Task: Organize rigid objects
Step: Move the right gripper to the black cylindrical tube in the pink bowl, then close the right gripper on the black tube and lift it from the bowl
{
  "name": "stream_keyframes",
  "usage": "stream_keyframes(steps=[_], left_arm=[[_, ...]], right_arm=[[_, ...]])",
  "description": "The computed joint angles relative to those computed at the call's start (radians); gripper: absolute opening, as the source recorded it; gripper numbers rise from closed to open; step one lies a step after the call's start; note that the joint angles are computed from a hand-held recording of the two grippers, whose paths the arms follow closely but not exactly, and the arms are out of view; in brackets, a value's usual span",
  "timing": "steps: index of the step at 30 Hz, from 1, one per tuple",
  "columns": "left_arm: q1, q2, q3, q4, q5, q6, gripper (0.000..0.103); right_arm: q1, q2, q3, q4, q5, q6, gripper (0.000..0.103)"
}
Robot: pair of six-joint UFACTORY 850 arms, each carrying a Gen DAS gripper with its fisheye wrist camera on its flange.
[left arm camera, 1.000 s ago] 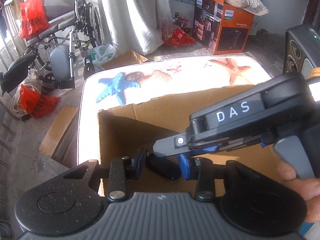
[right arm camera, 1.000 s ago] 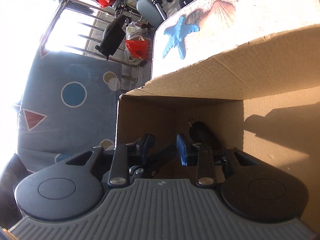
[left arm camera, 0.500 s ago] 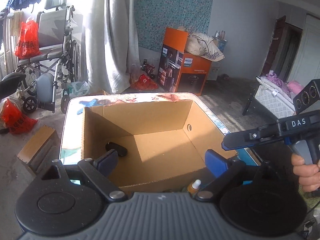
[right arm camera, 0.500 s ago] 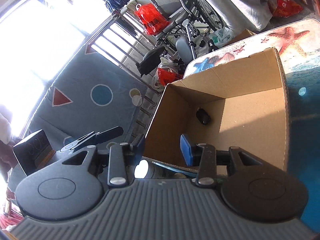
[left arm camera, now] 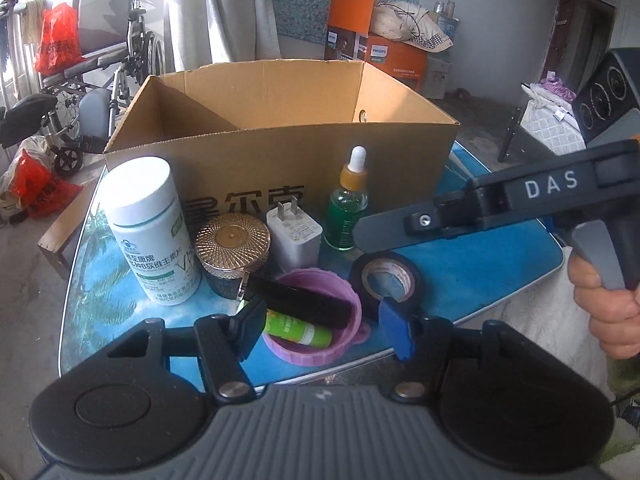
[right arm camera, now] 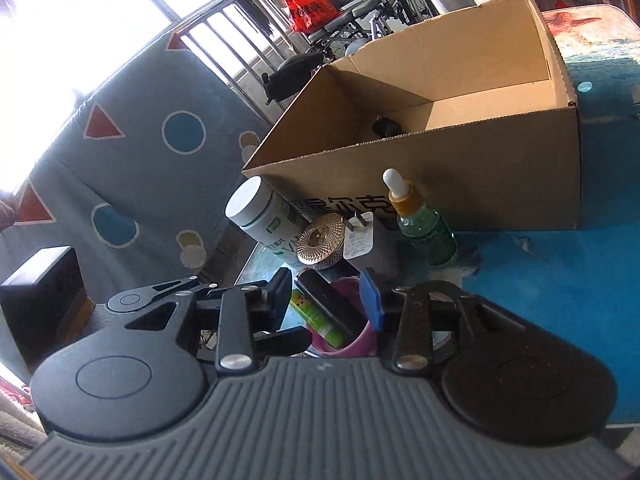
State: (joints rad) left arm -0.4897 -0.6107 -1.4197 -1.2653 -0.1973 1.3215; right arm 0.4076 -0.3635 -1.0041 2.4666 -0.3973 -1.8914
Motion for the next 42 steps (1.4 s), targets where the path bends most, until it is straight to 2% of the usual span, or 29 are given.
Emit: stream_keyframes(steps=[2,6,17,20,24,29,34,42], left_arm=[[-0.001,-0.006,0.001,0.002,-0.033,0.005,0.057],[-0.004,-0.032,-0.018,0.07,-0.067,-0.06,0.042],[-0.001,-0.069,-0.046,0.077,-0.065,-0.064,0.04],[0.001,-0.071,-0.048,0.076,-0.07,-0.067,0.04],[0.002,-0.075,-0.045,0.038,-0.061,-0.032,0.04],[0.007,-0.076,-0.046,0.026,-0.069,-0.02,0.04],[0.006,-0.079,-0.047,0.065,-0.063,-0.048,0.04],[0.004,-0.072,-0.036,0.035,-0.06,-0.018,0.042]], right_arm=[[0.004,-0.036,-0.046,-0.083,0.018,0.05,0.034],[0.008,-0.102,-0.138,-0.297,0.023,0.198,0.031],[0.032,-0.185,-0.277,-0.673,0.105,0.395,0.033],[0.033,-0.209,-0.313,-0.826,0.107,0.522,0.033],[0.035,-0.24,-0.354,-0.938,0.102,0.606,0.033],[0.021,-0.269,-0.384,-0.978,0.046,0.652,0.034],[0.016,-0.26,-0.366,-0.948,0.038,0.642,0.024],[0.001,-0.213,-0.281,-0.739,0.047,0.549,0.02]])
